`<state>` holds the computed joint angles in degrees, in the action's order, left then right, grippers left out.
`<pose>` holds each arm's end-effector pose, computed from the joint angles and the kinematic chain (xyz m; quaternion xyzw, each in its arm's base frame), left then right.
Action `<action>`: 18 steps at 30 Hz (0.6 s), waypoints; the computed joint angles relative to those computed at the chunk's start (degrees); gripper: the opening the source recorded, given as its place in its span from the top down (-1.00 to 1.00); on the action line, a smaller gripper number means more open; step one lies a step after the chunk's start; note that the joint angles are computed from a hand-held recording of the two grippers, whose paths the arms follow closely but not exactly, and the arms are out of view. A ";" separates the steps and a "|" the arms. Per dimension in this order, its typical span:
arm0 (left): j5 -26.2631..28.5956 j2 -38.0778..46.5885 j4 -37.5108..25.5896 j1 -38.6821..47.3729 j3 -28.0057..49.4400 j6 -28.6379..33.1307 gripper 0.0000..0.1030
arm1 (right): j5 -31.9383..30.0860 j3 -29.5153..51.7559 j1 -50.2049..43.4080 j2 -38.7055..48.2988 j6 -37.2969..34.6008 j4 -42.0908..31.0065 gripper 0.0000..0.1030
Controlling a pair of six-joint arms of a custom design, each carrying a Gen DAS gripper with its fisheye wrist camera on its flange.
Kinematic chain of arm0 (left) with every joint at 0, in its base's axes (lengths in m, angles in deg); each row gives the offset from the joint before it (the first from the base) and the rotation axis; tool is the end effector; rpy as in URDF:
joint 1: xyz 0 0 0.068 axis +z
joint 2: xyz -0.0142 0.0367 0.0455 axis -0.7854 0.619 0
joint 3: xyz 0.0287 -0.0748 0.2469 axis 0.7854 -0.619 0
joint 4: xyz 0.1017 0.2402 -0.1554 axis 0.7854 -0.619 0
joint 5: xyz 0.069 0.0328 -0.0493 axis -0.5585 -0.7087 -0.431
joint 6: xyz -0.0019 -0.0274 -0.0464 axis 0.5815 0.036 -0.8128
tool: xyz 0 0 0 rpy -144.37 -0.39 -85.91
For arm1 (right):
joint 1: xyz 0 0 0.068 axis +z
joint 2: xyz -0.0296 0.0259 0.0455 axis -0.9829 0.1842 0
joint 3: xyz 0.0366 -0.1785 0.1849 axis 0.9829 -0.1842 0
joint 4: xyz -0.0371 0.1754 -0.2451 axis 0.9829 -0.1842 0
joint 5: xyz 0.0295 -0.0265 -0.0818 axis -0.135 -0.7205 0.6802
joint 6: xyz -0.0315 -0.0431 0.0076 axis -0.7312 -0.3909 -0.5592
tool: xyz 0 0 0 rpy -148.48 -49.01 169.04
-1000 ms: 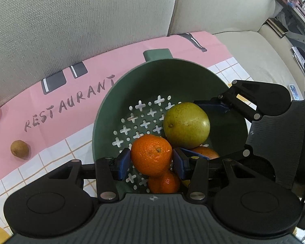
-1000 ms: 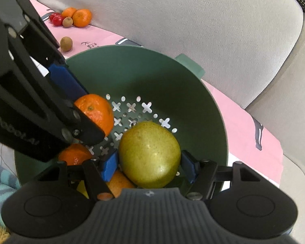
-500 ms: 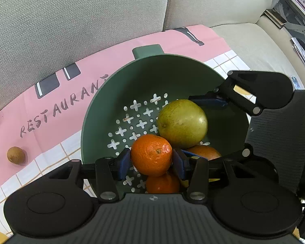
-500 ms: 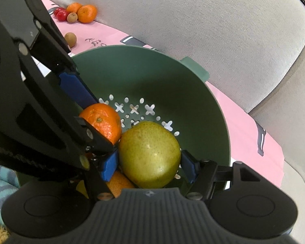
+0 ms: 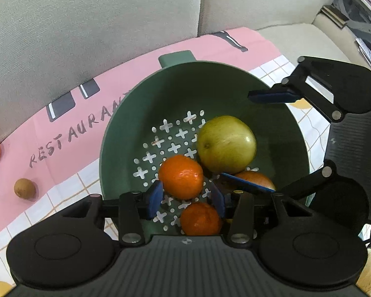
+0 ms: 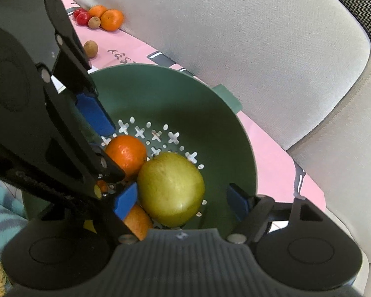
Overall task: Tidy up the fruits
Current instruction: 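Lift both tools out of the colander toward the remaining fruit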
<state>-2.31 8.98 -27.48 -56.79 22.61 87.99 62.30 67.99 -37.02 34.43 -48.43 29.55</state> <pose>0.3184 -0.0423 0.1676 0.3890 0.8933 -0.1633 0.1552 0.2277 0.1895 0.1483 -0.2299 0.9392 -0.0907 0.2385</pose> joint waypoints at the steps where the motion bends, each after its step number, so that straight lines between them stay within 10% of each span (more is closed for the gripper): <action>1: 0.42 -0.09 -0.20 0.31 0.03 -0.14 -0.13 | 0.39 -0.05 0.15 -0.24 0.10 -0.08 -0.57; 18: 5.48 -7.65 -5.15 9.43 -0.15 2.88 -0.20 | 6.30 3.10 4.36 -2.20 7.17 -3.50 -0.76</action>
